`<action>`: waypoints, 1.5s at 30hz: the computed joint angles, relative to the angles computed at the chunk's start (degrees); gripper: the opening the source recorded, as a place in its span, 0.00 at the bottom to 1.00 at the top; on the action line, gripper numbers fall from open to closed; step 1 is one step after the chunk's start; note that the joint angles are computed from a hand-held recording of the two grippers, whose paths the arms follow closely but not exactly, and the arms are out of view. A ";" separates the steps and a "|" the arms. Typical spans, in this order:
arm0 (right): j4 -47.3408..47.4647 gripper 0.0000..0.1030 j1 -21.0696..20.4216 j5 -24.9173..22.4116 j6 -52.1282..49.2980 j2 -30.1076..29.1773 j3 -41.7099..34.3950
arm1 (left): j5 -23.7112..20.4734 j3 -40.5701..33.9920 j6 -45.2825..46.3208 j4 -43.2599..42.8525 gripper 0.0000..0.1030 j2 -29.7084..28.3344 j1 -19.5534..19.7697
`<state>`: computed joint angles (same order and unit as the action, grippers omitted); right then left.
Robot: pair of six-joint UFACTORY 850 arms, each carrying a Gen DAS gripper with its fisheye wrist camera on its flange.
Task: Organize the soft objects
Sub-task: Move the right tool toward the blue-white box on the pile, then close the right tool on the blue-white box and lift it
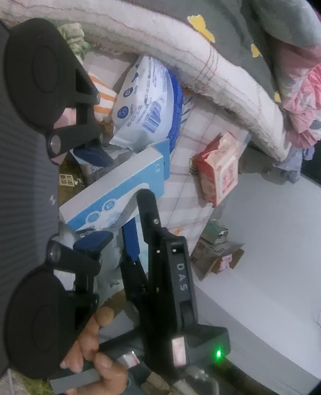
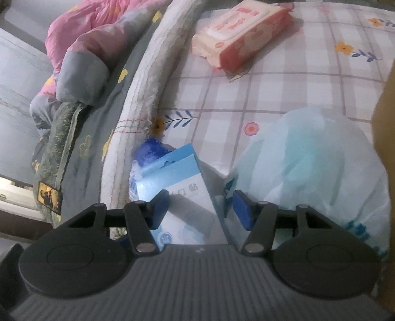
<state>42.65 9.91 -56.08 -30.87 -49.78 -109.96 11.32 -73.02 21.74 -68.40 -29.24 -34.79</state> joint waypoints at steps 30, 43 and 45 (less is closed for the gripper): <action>6.03 0.48 0.79 3.63 -13.00 11.61 11.23 | 5.52 2.28 4.18 -9.50 0.44 5.39 -2.03; 11.94 0.48 -6.05 4.31 -18.77 19.22 18.47 | 5.11 -7.64 21.55 -20.55 0.44 1.35 -5.21; 12.51 0.48 -7.99 4.40 -18.79 20.10 19.28 | 3.86 -11.07 27.49 -24.63 0.44 -0.67 -5.54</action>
